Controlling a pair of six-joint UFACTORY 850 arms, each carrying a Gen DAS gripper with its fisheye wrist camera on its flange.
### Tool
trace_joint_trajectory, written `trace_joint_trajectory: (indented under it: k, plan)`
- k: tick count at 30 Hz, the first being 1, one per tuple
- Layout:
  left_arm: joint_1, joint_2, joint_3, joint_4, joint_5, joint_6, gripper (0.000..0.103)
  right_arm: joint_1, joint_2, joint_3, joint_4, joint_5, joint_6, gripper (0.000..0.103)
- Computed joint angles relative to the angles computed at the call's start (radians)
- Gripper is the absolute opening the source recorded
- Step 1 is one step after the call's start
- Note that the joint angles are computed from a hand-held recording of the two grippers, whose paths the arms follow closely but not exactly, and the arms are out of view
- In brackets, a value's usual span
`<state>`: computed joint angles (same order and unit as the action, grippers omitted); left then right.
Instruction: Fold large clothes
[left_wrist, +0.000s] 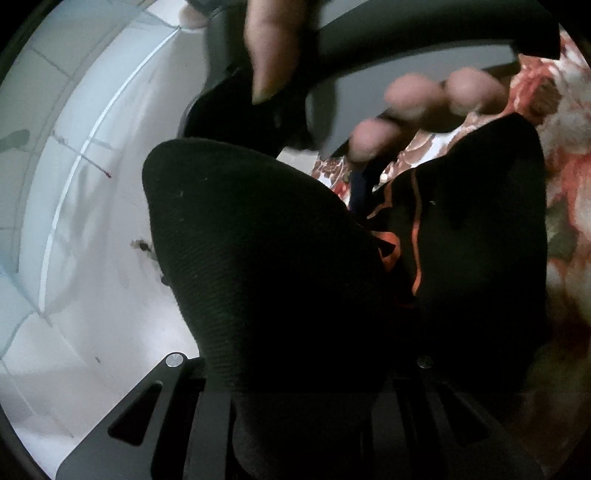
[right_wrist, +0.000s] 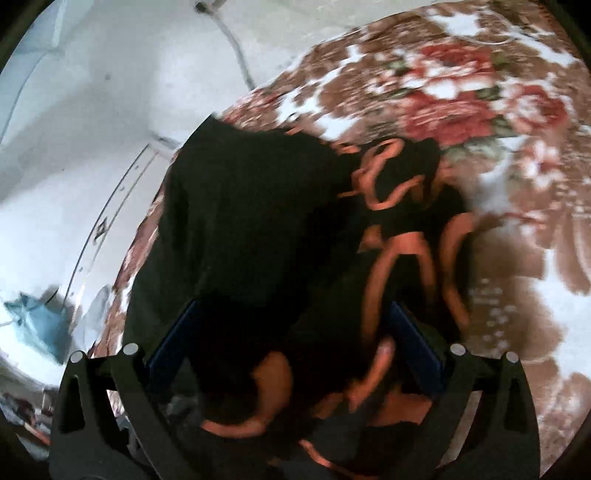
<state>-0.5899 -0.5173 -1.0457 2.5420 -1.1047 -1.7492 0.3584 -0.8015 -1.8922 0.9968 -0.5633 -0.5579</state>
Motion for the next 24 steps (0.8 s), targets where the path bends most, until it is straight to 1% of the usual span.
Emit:
trace_joint_trajectory:
  k: [3,5,9,11,13,15,16,18,19,20,23,24]
  plan:
    - [0.003,-0.005,-0.001,0.005,0.001,0.009,0.015,0.002,-0.035,-0.058,-0.072,-0.021,0.065,0.099]
    - [0.006,-0.001,0.012,0.011,-0.009,0.008,0.015,-0.004,-0.056,-0.082,-0.037,-0.048,0.036,0.099]
    - [0.020,-0.013,0.013,0.042,-0.028,0.019,0.015,-0.016,-0.070,-0.088,0.086,-0.089,-0.060,0.099]
    - [0.020,-0.014,0.020,0.057,-0.042,0.030,0.015,-0.007,-0.070,-0.099,0.064,-0.086,-0.070,0.099]
    - [0.023,-0.008,0.021,0.064,-0.030,0.021,0.015,0.006,-0.073,-0.114,-0.002,-0.073,-0.044,0.099]
    - [0.025,-0.005,0.016,0.066,-0.016,0.012,0.015,0.008,-0.077,-0.117,0.005,-0.072,-0.053,0.099]
    - [0.023,-0.001,0.016,0.064,-0.009,0.009,0.015,0.009,-0.075,-0.113,0.006,-0.071,-0.061,0.096]
    - [0.024,0.007,0.022,0.067,0.002,0.002,0.015,0.009,-0.072,-0.106,0.014,-0.071,-0.080,0.088]
    - [0.025,0.005,0.023,0.070,-0.002,0.007,0.015,0.008,-0.073,-0.103,0.032,-0.074,-0.099,0.079]
    - [0.026,0.001,0.024,0.072,-0.010,0.011,0.015,0.007,-0.071,-0.095,0.053,-0.077,-0.118,0.068]
    - [0.032,-0.002,0.019,0.076,-0.008,0.015,0.015,0.003,-0.097,-0.117,0.098,-0.112,-0.156,0.052]
    - [0.033,-0.003,0.020,0.079,-0.010,0.017,0.015,0.002,-0.101,-0.120,0.112,-0.119,-0.165,0.050]
